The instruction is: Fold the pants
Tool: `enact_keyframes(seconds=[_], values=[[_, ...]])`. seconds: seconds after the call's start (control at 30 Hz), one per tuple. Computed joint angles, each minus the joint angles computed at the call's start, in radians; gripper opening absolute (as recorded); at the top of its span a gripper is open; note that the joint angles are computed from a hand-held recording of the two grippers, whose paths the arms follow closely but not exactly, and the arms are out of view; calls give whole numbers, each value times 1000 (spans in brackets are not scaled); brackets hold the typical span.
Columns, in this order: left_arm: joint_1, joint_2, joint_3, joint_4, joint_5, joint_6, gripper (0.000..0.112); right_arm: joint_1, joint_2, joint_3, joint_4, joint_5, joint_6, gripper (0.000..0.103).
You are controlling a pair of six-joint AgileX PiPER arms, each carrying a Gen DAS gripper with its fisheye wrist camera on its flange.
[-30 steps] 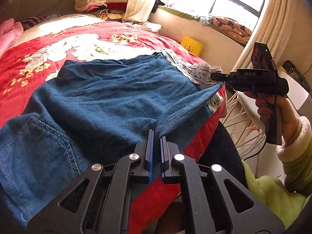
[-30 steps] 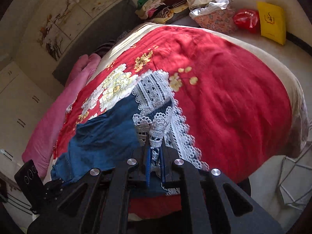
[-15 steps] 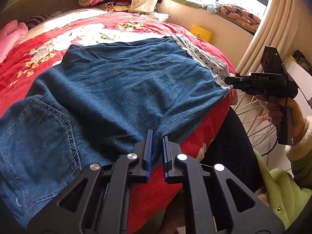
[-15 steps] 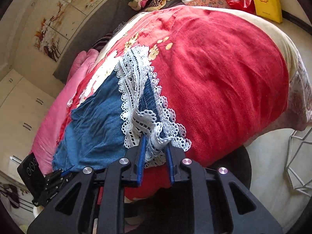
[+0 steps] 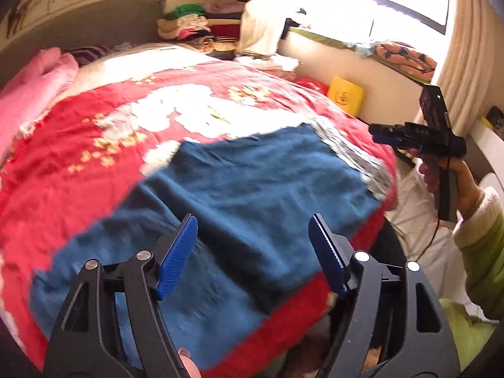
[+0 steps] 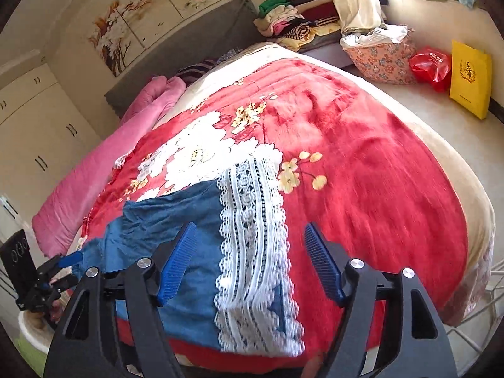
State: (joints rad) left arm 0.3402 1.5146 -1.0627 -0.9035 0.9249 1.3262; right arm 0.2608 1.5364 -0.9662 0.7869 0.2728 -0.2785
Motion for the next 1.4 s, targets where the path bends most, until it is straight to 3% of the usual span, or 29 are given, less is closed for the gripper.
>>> enact_keyframes(seconds=[0.07,0.23,0.4,0.43,0.47,0.5,0.6,0.67,0.77,0.97,1.13,1.3,1.4], values=[[-20,89,-123,27,10,-90,66,-18,83,-87,19,22,-25,70],[-117,292,-403,190,-16,-322,66,-55,277,-310,-111,123,88,70],[-170,470,-608,316,35,-465,66,-69,415,-451,-101,217,64,69],[-171,492,-631,323,47,-476,64,-70,427,-462,-65,224,24,64],[-173,522,-666,332,71,-488,61,-72,435,-474,-33,241,-10,50],[-177,548,-694,343,93,-499,59,-74,447,-489,-4,267,-39,46],[-194,598,-736,374,131,-531,46,-60,458,-502,43,299,-109,35],[-195,607,-732,351,138,-517,28,-55,452,-482,93,299,-164,23],[-188,606,-746,315,174,-514,7,-46,400,-435,139,268,-239,20],[-189,608,-848,264,197,-554,6,-43,343,-541,-64,231,-146,20],[-240,686,-1001,325,181,-666,6,-27,525,-894,-483,385,178,20],[-269,768,-1049,390,147,-740,8,-47,779,-1220,-540,587,268,20],[-275,761,-988,402,97,-729,14,-28,843,-1275,-614,606,336,33]])
